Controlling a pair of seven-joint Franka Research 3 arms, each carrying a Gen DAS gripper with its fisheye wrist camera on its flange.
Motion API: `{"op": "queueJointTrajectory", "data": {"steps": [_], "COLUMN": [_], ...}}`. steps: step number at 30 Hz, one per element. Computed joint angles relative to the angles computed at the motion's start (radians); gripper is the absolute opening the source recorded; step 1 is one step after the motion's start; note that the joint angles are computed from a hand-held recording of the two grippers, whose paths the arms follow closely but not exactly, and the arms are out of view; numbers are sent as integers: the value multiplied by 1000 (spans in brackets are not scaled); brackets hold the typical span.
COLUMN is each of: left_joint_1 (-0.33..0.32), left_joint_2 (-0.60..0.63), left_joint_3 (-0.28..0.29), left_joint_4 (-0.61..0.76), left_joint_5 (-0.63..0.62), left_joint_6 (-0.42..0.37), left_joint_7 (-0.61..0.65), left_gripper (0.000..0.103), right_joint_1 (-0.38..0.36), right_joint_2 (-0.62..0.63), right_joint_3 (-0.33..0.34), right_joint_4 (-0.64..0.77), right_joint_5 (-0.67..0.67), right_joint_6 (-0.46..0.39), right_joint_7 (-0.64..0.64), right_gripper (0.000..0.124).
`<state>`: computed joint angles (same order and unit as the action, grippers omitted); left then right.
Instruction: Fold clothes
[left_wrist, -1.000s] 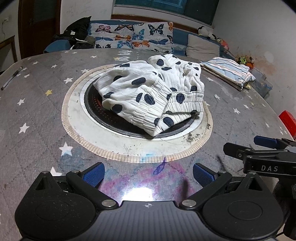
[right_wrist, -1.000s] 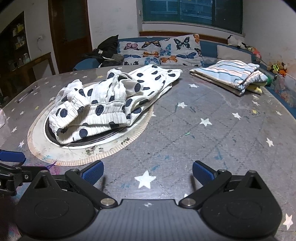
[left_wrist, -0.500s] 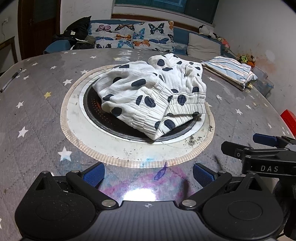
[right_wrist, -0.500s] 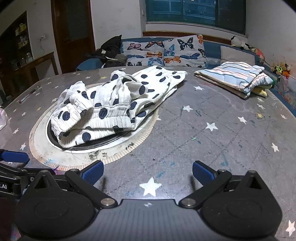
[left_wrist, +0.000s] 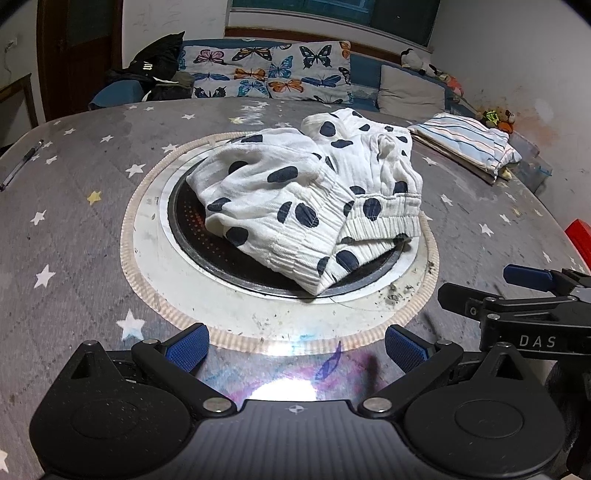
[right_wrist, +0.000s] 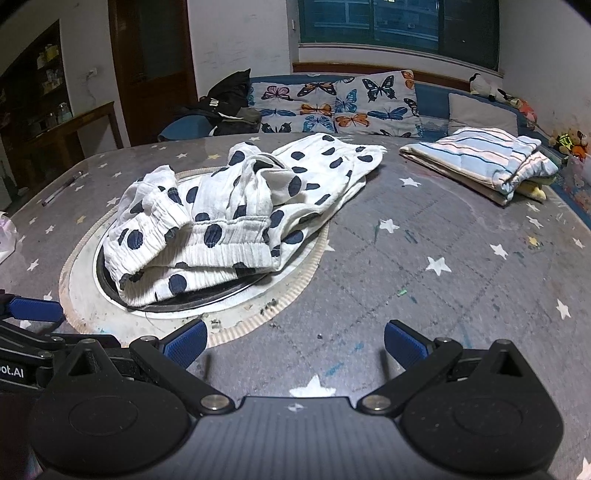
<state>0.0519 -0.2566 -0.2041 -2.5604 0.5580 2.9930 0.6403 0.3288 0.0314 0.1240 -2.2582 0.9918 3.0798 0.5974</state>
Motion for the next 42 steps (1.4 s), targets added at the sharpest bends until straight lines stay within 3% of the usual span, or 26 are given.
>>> {"op": "queueJointTrajectory", "data": {"steps": [20,30,34,37,42], "left_joint_1": [49,67,31,13,-7], "left_joint_2": [69,138,183,220,264], "left_joint_3": [-5,6,50,68,102], "left_joint_4": [112,229,285,339,380], "left_joint_5": [154,397,319,268,90], "left_joint_6": [-5,-10,-13,-63,-77], "left_joint_7": [-95,-282,-253,-257,-199], "left_gripper": [103,103,103,103,103], "right_joint_1": [-19,-48,-66,-83,-88], "right_joint_2": [59,89,108,124,167], "right_joint_3": [30,39,42,52,57], "right_joint_4": [91,144,179,217,287], "right_joint_5": [17,51,46,72,74], "right_joint_6": [-3,6,-5,-41,-109], "right_joint_7": [-54,-58,-34,-48,-43], "right_gripper": [103,97,93,87,84]}}
